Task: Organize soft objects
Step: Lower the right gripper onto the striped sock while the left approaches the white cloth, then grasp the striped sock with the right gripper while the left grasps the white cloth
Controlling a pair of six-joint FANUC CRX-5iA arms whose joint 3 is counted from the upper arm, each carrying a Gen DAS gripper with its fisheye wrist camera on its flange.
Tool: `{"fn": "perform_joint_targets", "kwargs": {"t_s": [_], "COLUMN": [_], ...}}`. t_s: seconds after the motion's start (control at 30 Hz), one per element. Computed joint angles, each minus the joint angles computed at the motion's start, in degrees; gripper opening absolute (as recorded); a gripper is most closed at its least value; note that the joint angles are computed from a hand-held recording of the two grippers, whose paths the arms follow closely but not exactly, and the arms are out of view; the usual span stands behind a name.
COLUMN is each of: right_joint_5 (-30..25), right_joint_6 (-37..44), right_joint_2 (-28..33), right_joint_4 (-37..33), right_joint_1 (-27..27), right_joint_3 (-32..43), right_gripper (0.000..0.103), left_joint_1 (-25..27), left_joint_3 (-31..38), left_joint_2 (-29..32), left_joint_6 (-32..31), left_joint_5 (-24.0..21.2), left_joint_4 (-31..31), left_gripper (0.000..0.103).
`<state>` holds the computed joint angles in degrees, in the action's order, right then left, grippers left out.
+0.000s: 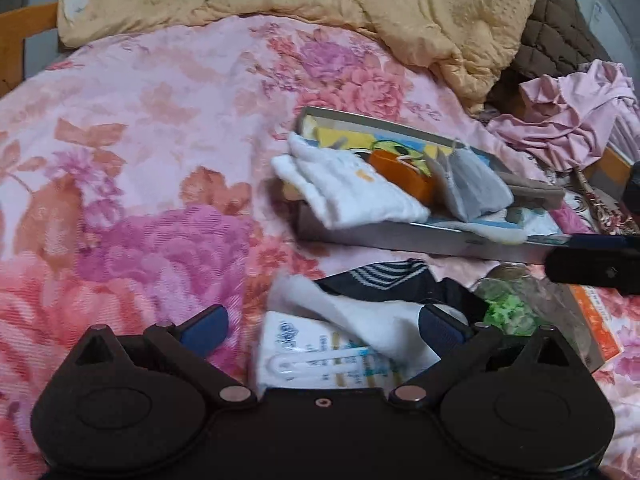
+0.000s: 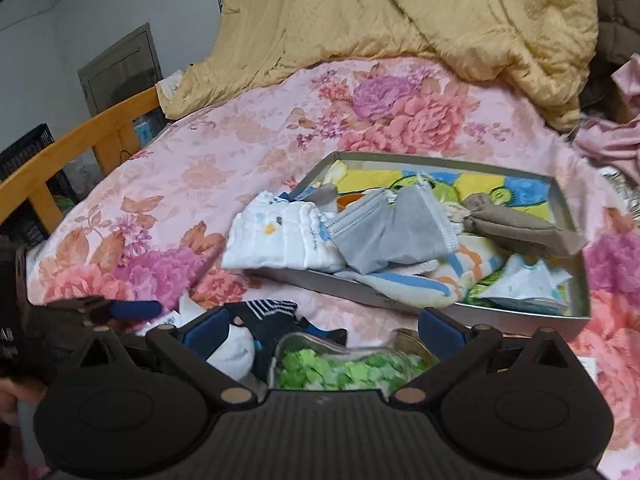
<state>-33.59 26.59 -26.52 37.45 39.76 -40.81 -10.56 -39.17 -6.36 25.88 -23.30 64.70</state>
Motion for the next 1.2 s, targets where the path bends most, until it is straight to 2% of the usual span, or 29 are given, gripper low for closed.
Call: {"fn": "perform_joint_targets", "kwargs": {"t_s": [0.1,0.17,0.3,0.43,0.57,0.67,0.8,0.83,0.93,0.97,1.2], "right_joint_5": [-0.9,-1.8,-5.3,-11.8,-19.4,-23.7,-26.8,-27.4,-30.8,-32.2,-35.9], "right_joint_6": [6.7,11.2,18.0,24.9,27.1,28.2,29.4,30.2,32.0,32.9,34.5], "right_joint_2": [2.7,5.1,11.4,18.3,24.1,27.4,30.0,30.7,33.9,35.0,37.0], "right_joint_4": [-9.2,-14.2,-20.9,-26.6,-28.0,-30.4,-32.7,-33.2,-31.6,-31.5,-35.6], "right_joint_1": [-1.2,-2.3,-4.0,-4.7,-4.8,-5.8,-6.9,-7.0,-6.4,-6.3,-7.8], "right_joint_3": [4.6,8.0,15.6,23.9,30.6,34.8,38.1,38.8,41.4,42.4,45.2], "right_gripper": [0.103,0.102,0.102,0.102,0.102,0.102,0.102,0.101,0.082,0.08,0.078], "left_joint_1": [-0.3,0.6,1.2,1.8,0.0,-0.6,-0.8,-1.0,-0.9,-0.8,-0.5], "left_joint_3": [0.3,1.7,2.2,1.9,0.5,0.4,1.9,1.7,2.2,2.3,2.4], "left_joint_2": [0.7,1.4,2.1,2.8,2.7,2.5,2.9,2.7,2.4,2.4,1.5], "left_joint_6": [-1.0,3.3,4.3,1.3,-4.7,-7.3,-2.4,-2.7,-2.6,-2.7,-2.1], "left_joint_5": [-0.8,-2.8,-3.8,-5.2,-4.2,-5.9,-4.9,-4.3,-4.9,-5.2,-5.6], "left_joint_4": [1.7,-1.9,-0.4,4.7,12.3,14.1,5.6,5.4,2.4,1.8,-1.6], "left_gripper": [0.093,0.091,0.083,0.074,0.067,0.066,0.056,0.055,0.049,0.048,0.032]}}
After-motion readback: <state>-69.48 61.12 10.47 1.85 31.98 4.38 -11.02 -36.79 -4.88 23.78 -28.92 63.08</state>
